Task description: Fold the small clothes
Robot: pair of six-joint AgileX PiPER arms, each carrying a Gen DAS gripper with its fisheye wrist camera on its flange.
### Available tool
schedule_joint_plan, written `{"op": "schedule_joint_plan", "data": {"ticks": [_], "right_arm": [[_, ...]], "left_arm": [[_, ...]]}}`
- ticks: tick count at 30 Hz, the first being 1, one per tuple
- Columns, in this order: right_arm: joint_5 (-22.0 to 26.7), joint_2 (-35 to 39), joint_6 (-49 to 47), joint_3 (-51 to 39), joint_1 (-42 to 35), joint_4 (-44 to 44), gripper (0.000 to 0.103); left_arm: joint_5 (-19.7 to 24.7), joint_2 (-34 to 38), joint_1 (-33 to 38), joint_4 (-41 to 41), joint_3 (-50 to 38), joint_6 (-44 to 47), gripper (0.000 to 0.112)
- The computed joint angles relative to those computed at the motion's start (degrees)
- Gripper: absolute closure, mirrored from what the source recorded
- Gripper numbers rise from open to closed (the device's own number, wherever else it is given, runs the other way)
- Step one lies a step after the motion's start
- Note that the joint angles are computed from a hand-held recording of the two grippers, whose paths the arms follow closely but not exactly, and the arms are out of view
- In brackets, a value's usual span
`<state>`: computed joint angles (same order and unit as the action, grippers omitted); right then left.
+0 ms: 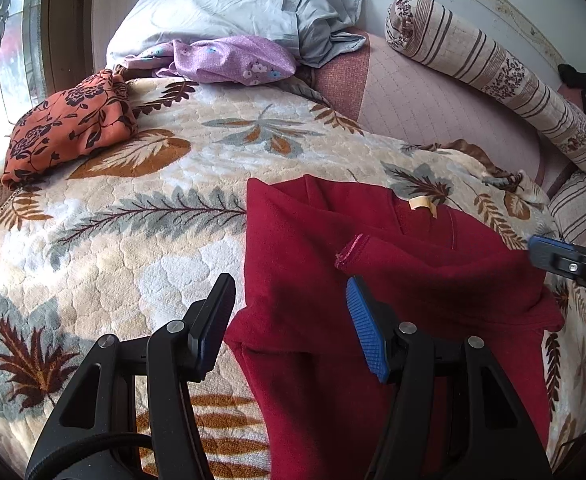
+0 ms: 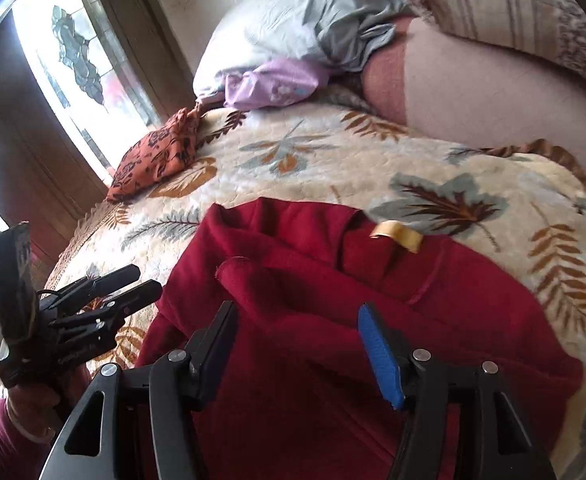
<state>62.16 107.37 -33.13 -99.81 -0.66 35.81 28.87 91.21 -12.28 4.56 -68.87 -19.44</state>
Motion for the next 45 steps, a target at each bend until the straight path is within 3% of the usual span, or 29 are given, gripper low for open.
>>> {"op": "schedule_joint_plan", "data": {"ticks": [5, 9, 13, 15, 16, 17, 18, 22, 27, 33, 34, 35, 37, 40, 42, 44, 45], "right_arm": [[0.52, -10.29, -7.38, 12.52, -12.82, 3.07, 0.043], [-5.06, -17.47, -13.90, 24.36, -17.53, -1.98, 0.043], [-11.06, -17.97, -15.79, 30.19, -15.87, -6.69, 0.043], [-16.90, -17.73, -15.81, 31.90, -13.84, -7.67, 0.045], [-20.10, -17.59, -14.23, 32.29, -12.24, -9.85, 0.059], [-22.15, -16.91, -11.19, 32.06, -10.64, -13.77, 0.083], [-21.95, -15.83, -8.80, 31.16, -9.99, -16.31, 0.090], [-17.67, -17.64, -11.06, 31.03, -13.18, -14.83, 0.094], [-13.36, -14.56, -7.55, 31.13, -16.40, -19.44, 0.095], [0.01, -16.15, -9.72, 23.55, -20.83, -8.32, 0.090], [0.63, -16.48, -9.28, 22.81, -20.14, -6.02, 0.078], [1.02, -16.48, -8.58, 22.04, -19.05, -3.47, 0.052], [0.61, -15.75, -7.95, 21.47, -15.77, 2.35, 0.036], [-2.75, -11.94, -4.97, 18.21, -6.20, 2.78, 0.037], [-9.41, -9.28, -0.27, 15.66, 1.91, -3.18, 0.040], [-13.90, -6.37, 4.91, 12.75, 7.30, -9.39, 0.058], [-14.55, -4.44, 7.50, 11.00, 8.85, -10.87, 0.059]], "left_arm": [[0.43, 1.03, -0.66, 0.41, -0.42, -0.78, 0.054], [0.57, 1.58, -1.21, 1.28, -0.72, -1.73, 0.054], [0.81, 2.29, -1.86, 2.41, -1.04, -2.81, 0.054], [0.95, 2.54, -2.27, 3.20, -1.18, -3.42, 0.054], [0.92, 2.63, -2.30, 3.21, -1.22, -3.33, 0.054], [0.93, 2.63, -2.27, 3.19, -1.23, -3.26, 0.054], [0.90, 2.58, -2.23, 3.19, -1.20, -3.31, 0.054], [0.61, 2.27, -1.50, 1.66, -1.14, -2.90, 0.054], [0.99, 1.67, -1.04, 0.37, -1.08, -1.98, 0.054], [0.65, 1.15, -0.76, -1.45, -0.79, 0.12, 0.054], [0.70, 1.39, -0.99, -1.77, -0.97, 0.45, 0.054], [0.68, 1.54, -1.17, -2.25, -1.07, 1.01, 0.054], [0.69, 1.73, -1.52, -2.77, -1.28, 1.86, 0.054], [0.79, 1.58, -1.95, -0.40, -1.23, 0.62, 0.054], [0.66, 1.36, -1.33, -0.43, -1.04, 0.81, 0.054], [0.59, 1.20, -0.37, -0.91, -0.88, 1.12, 0.054], [0.65, 1.15, 0.07, -0.90, -0.87, 0.89, 0.054]]}}
